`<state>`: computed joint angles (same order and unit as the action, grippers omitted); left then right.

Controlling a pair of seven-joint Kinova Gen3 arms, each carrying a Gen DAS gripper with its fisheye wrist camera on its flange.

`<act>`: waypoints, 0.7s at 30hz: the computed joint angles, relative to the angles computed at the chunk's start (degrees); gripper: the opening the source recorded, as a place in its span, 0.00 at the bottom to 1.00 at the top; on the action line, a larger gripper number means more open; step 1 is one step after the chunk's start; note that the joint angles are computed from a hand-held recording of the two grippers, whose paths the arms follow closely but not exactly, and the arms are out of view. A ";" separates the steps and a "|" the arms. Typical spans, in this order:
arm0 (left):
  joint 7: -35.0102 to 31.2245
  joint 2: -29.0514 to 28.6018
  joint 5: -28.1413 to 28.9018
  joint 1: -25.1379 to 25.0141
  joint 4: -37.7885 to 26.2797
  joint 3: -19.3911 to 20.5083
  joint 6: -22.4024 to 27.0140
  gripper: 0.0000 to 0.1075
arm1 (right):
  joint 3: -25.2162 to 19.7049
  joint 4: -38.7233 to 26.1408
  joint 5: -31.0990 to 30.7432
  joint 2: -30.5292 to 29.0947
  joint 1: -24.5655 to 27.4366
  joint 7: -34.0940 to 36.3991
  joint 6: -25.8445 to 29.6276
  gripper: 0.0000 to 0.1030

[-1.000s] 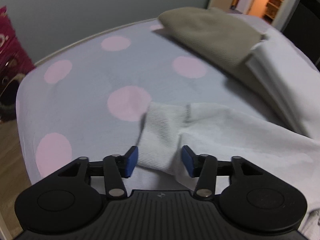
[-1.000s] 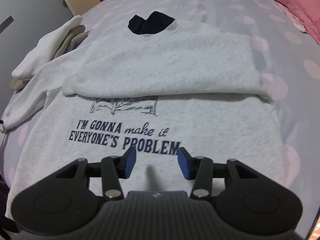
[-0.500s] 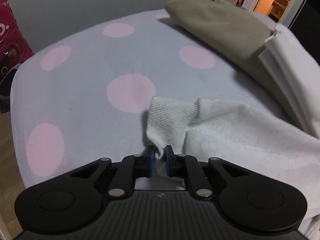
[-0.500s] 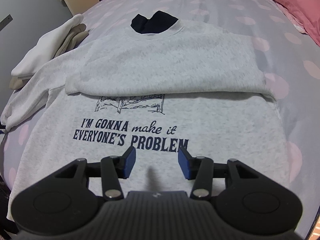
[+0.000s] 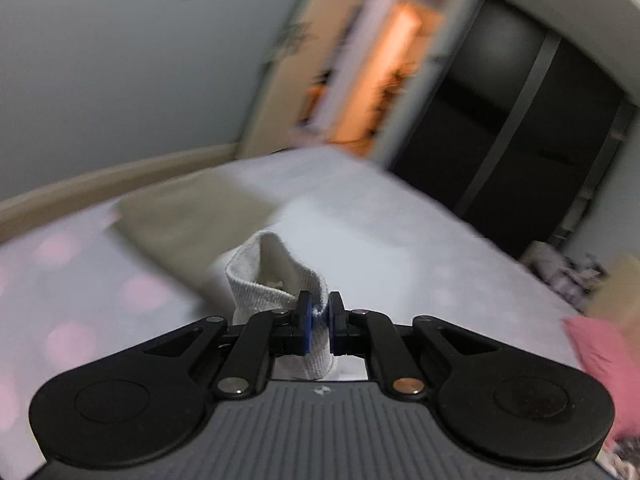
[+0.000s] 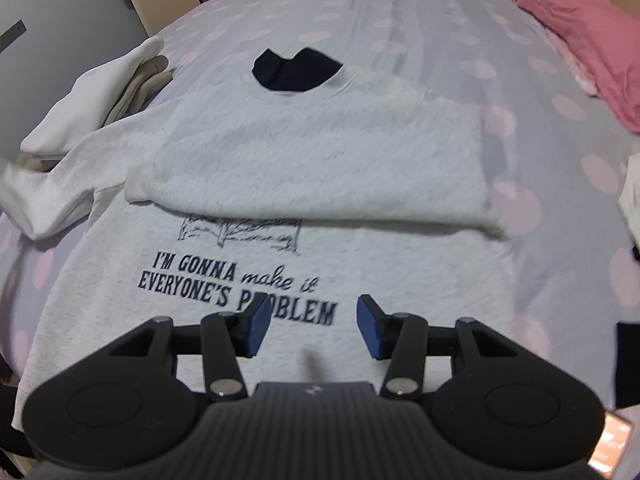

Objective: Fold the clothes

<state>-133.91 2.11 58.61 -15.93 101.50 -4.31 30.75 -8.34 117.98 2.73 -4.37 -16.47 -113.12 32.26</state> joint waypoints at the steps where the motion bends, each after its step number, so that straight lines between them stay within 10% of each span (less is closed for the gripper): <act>1: 0.48 -0.82 -0.53 0.92 -1.44 0.87 0.70 0.05 | 0.44 -0.15 -0.29 -0.45 0.17 0.95 0.20 0.51; 9: 6.91 -1.38 -8.75 12.63 -13.22 6.80 -0.61 0.05 | 3.13 -1.30 -1.80 -3.01 3.26 5.62 0.01 0.54; 21: 18.81 13.55 -29.04 28.83 -28.15 17.31 3.10 0.05 | 8.35 -4.02 -12.74 -0.18 7.93 17.96 -0.51 0.55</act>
<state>-115.10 15.67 29.57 12.90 73.35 13.00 33.85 0.01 113.96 -10.01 -4.55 -8.53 -95.16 31.75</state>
